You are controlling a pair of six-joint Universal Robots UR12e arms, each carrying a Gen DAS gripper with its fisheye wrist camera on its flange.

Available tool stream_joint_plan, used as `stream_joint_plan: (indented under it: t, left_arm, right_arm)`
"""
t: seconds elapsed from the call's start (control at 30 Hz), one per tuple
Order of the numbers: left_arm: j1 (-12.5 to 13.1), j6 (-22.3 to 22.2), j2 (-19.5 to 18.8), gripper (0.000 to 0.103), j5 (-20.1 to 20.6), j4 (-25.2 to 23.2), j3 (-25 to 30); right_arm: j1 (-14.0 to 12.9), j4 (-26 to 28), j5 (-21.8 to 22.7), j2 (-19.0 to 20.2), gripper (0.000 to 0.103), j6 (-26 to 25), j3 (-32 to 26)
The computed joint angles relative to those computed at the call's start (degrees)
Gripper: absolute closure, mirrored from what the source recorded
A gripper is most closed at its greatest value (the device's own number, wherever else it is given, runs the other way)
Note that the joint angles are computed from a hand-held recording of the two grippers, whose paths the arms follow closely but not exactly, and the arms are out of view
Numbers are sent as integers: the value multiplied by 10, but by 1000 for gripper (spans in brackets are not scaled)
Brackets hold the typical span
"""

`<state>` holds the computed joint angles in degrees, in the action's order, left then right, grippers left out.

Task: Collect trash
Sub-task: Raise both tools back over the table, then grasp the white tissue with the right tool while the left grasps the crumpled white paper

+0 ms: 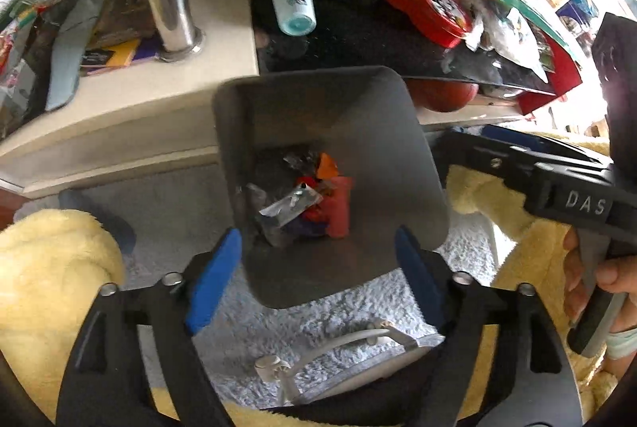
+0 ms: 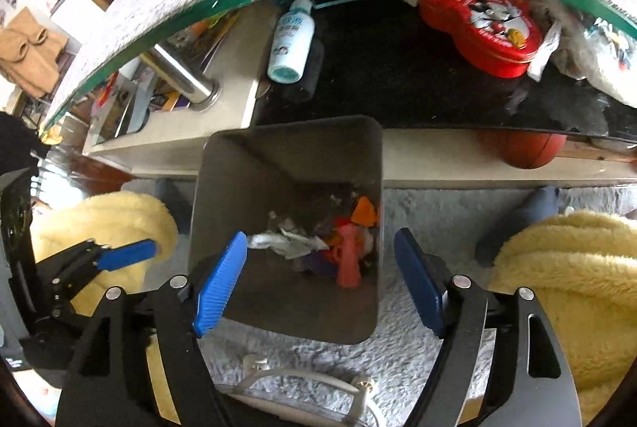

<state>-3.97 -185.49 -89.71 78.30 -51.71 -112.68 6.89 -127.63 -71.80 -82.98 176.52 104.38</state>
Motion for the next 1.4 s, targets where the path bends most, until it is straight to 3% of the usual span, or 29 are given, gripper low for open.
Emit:
stream_joint_plan:
  t: [0.07,0.17,0.33,0.53,0.6,0.83,1.13,1.4]
  left_arm:
    - [2,-1,4,17,13,6,1]
    - [8,-7,11,8,30,20,3]
    - [22,-15,20,8,40,34,12]
    - [29,-7,27,8,51,64,28]
    - [32,-1,24,8,56,78,39]
    - [49,13,-5,8,73,91,85]
    - [67,35,-64,8,65,77,155]
    - [67,55,-113,8,72,69,212]
  right_arm:
    - [-1,-12,-17,-2,17,7,-1]
    - [-8,-29,-21,-6,15,15,-2]
    - [-19,-48,-9,-12,15,28,-14]
    - [-13,-85,-10,-10,15,16,-43]
    - [-10,-96,-9,-3,10,13,-56]
    - [7,-117,-8,47,9,17,-125]
    - [27,-90,-15,132,9,15,-231]
    - [31,-64,7,179,27,25,-287]
